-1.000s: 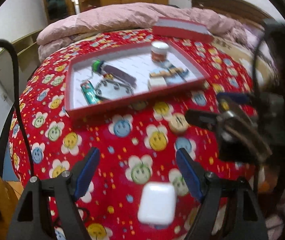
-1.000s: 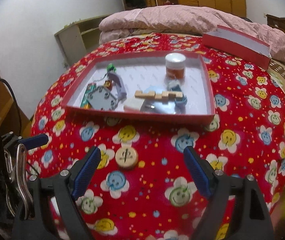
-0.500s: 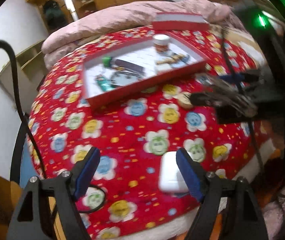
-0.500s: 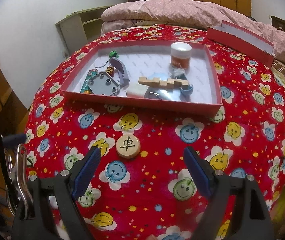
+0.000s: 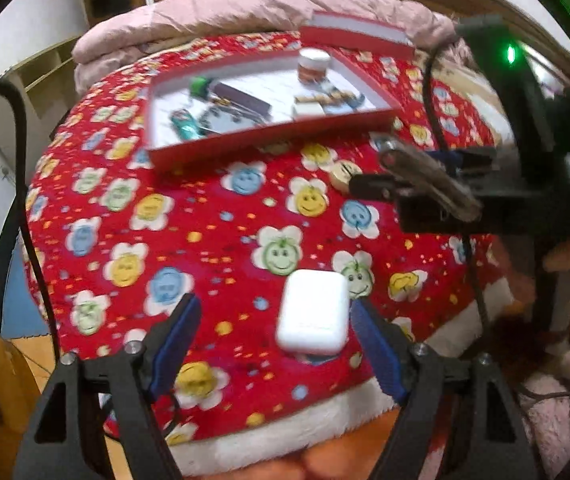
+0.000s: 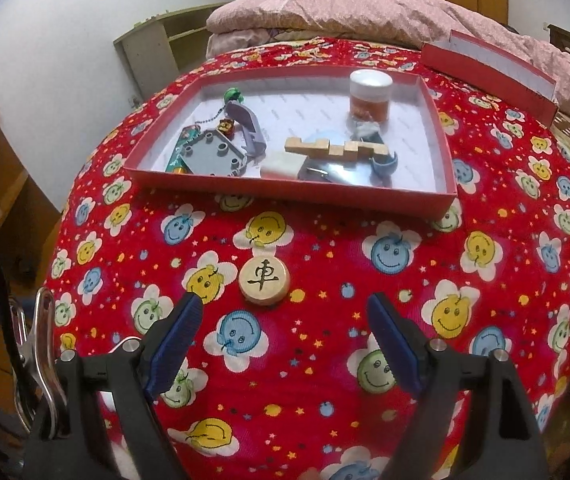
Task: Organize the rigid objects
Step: 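Close left tool on white earbud case while right tool closes on round wooden chess piece, then carry earbud case with left tool while right tool carries chess piece over tray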
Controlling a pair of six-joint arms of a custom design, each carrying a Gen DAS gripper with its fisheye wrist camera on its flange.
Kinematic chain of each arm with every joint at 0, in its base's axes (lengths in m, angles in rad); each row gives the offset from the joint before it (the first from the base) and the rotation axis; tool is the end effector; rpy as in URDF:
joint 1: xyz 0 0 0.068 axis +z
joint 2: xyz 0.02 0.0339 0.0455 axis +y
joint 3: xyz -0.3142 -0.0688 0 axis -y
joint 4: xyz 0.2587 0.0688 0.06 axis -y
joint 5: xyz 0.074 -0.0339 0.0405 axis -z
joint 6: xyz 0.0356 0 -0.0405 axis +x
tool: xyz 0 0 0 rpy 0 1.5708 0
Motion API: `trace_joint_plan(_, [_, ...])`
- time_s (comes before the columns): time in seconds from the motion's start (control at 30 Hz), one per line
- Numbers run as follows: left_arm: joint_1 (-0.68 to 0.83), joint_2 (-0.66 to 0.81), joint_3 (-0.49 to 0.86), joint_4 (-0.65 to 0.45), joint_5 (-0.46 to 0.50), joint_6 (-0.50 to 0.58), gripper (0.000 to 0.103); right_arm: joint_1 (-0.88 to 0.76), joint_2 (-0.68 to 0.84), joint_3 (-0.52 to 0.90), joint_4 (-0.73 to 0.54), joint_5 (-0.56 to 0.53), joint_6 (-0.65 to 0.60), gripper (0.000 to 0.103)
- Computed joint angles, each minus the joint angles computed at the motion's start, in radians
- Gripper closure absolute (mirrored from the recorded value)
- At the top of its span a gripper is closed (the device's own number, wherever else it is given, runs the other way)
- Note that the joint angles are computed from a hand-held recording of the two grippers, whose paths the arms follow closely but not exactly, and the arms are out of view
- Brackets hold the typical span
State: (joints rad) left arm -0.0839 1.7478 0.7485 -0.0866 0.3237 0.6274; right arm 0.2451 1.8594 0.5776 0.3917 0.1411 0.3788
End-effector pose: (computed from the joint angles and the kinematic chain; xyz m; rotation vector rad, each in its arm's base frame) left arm 0.3139 -0.0378 0.1423 0.9966 2.3837 -0.2347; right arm 0.3014 0.0702 0.0989 0.2249 2.4410 0.1015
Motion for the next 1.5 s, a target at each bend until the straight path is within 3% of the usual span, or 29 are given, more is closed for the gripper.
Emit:
trace_joint_plan(0.13, [-0.039,0.048,0.010,0.014,0.011,-0.001,0.034,-0.015,0.023,0.026,-0.026,-0.020,-0.008,0.023])
trace_joint_plan(0.33, [-0.066,0.137,0.052,0.010,-0.015,-0.029,0.057,-0.024,0.079,0.093,-0.066,-0.038,-0.038,0.034])
trace_joint_plan(0.47, [-0.056,0.141,0.043,0.025,0.008,-0.030,0.057,-0.005,0.103,0.117,-0.068,-0.001,-0.060,0.038])
trace_joint_plan(0.7, [-0.023,0.126,0.038,0.019,0.032,-0.044,0.058,0.043,0.122,0.140,-0.079,0.099,-0.091,0.071])
trace_joint_plan(1.07, [0.007,0.110,0.097,-0.004,0.059,-0.096,0.058,0.014,0.074,0.119,-0.064,0.075,-0.081,0.071])
trace_joint_plan(1.5, [-0.018,0.140,0.279,-0.076,0.098,-0.250,0.058,-0.032,-0.018,0.136,-0.103,0.067,-0.098,0.071])
